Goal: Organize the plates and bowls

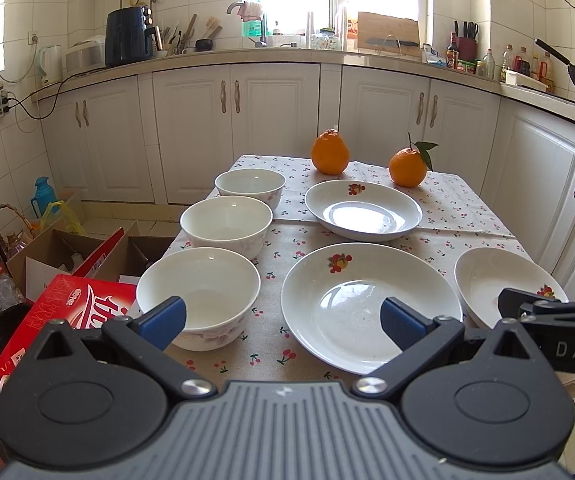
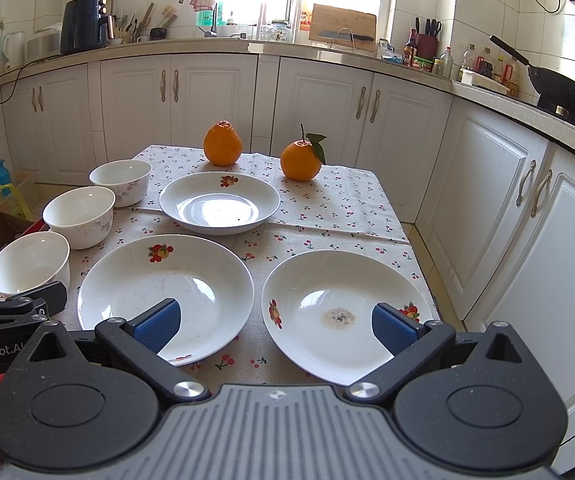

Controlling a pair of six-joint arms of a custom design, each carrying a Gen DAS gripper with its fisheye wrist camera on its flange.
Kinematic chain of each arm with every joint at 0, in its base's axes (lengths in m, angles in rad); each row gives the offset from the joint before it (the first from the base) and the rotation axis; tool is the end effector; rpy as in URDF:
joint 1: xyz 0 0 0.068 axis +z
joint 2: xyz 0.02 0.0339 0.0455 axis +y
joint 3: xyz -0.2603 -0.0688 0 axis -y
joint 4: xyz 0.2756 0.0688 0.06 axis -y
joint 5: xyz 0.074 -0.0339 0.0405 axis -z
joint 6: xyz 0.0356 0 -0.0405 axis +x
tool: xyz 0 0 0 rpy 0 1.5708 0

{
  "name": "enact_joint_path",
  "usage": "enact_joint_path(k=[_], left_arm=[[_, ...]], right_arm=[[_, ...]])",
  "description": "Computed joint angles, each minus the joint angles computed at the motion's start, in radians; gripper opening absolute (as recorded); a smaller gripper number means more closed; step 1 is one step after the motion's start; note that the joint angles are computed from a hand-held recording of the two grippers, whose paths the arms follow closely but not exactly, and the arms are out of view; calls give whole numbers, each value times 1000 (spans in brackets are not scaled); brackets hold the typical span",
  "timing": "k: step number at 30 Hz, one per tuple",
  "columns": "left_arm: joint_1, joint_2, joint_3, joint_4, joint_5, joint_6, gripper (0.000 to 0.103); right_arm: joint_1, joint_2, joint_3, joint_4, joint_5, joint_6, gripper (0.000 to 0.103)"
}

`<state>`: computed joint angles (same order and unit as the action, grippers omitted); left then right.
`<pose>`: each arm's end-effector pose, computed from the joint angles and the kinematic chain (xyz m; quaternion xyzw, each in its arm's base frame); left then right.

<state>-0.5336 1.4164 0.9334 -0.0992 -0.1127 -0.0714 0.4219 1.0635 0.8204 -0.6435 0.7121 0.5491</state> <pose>0.2976 -0.1711 0.2357 0.1753 0.8617 -0.0938 0.4669 0.2278 0.0768 0.2547 0.1728 0.8738 -0.1437 0.4313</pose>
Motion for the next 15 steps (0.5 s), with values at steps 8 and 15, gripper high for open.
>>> enact_joint_path(k=[8,15], left_arm=[[2,0,-3,6,1,-1,102],[3,3,-3,16,6,0,102]], right_arm=[[-1,0,-1,2,0,0,103],[-5,-9,-7,11,-7,-15,103]])
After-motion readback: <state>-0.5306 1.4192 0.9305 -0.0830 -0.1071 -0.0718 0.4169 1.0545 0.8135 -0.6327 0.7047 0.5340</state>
